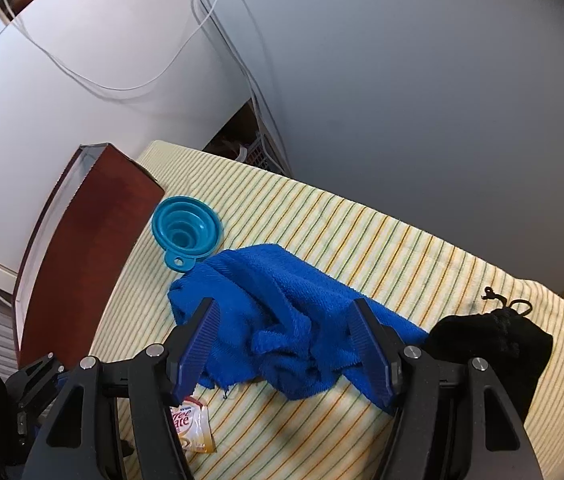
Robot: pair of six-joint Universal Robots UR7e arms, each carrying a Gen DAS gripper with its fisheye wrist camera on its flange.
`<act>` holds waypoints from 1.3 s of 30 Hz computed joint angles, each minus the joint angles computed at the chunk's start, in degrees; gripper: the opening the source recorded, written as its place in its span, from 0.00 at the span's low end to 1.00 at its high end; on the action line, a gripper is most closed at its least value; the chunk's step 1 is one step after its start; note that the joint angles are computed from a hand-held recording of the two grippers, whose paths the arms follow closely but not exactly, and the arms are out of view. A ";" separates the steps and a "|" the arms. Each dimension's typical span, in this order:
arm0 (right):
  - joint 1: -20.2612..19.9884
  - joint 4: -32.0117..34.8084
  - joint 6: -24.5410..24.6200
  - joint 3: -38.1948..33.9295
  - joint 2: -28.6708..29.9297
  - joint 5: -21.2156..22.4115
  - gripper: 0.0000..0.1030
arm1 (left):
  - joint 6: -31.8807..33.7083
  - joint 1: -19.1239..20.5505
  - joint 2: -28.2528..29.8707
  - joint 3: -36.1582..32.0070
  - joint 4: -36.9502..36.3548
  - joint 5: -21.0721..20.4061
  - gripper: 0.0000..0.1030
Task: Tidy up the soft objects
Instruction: 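Close both grippers together on the bunched blue towel, then lift the blue towel with both grippers and carry it over the shoebox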
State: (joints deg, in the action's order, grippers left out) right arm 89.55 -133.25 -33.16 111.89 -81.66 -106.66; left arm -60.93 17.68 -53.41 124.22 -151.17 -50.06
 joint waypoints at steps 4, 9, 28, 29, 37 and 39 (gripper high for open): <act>-0.25 0.07 0.21 -0.30 0.76 -0.33 0.61 | 0.03 2.22 2.20 -1.94 -1.86 0.92 0.66; -0.73 0.50 0.12 -0.37 1.67 -0.82 0.61 | 1.69 5.07 4.89 -4.70 -2.02 0.47 0.66; -2.04 2.49 0.36 1.76 -0.51 1.47 0.09 | 7.02 8.92 9.59 -5.56 -12.72 -3.27 0.10; -1.93 2.32 0.03 2.30 -1.05 1.57 0.09 | 6.99 8.78 9.50 -5.22 -13.37 -3.41 0.10; -1.91 2.07 -0.91 5.80 -5.75 2.75 0.07 | 5.52 4.96 5.83 -1.15 -14.40 -2.81 0.08; -1.67 2.00 -0.96 6.51 -7.02 2.98 0.07 | 5.32 3.91 5.23 -0.76 -14.37 -2.68 0.08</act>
